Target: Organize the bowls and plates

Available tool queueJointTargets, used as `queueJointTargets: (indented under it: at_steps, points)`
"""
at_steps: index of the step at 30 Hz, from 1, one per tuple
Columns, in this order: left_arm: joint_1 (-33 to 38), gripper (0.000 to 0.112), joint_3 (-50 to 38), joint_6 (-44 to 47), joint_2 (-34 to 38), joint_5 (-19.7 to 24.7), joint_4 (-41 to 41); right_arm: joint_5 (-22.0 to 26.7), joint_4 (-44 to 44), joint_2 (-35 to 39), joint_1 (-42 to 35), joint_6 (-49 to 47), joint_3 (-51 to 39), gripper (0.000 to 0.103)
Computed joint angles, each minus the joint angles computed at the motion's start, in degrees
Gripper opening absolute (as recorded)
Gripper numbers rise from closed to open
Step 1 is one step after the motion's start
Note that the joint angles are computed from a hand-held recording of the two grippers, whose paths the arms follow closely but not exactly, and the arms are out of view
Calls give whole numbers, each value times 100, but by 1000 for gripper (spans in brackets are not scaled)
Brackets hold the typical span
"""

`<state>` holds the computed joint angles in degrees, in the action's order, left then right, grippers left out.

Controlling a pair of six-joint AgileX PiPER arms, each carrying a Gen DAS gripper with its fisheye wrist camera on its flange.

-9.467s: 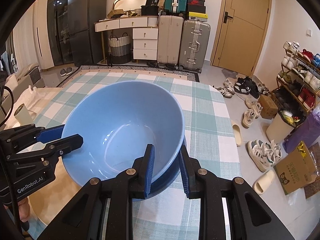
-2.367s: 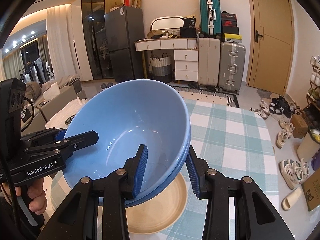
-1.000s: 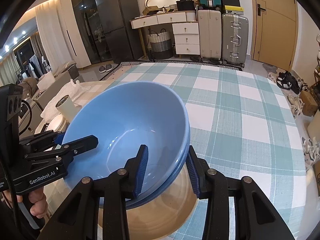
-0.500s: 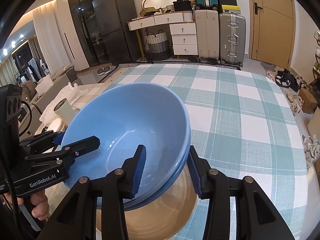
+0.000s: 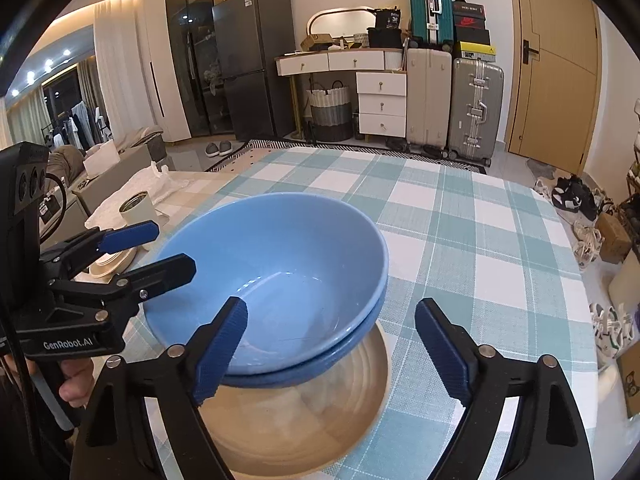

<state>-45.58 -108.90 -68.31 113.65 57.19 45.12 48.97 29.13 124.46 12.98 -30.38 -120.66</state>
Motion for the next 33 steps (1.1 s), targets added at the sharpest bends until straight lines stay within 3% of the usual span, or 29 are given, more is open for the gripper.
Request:
queueJointTargets:
  at_steps: [1,7,13,25,33]
  points:
    - [-35,100,141,-116,-77,-42,120,-126,117,-115,-32,-133,214,96]
    - [-391,101,1163,-1063,-647,-251,1092,-937,1392,-808,-281,-1538,1545,102]
    - [-698,101,1884,-1550,-1022,-98,1723,-1214,2359,-1241,-468,-2804,2386,102]
    - [-845,101,3512,-2998,-1598,-370,2541,-1252,4467,-1650,-836,-5354,3775,102]
    - [-748,101,3965,-3615,-1597,-706,2885,-933,5266,-1644,-1063,-6235,4212,102]
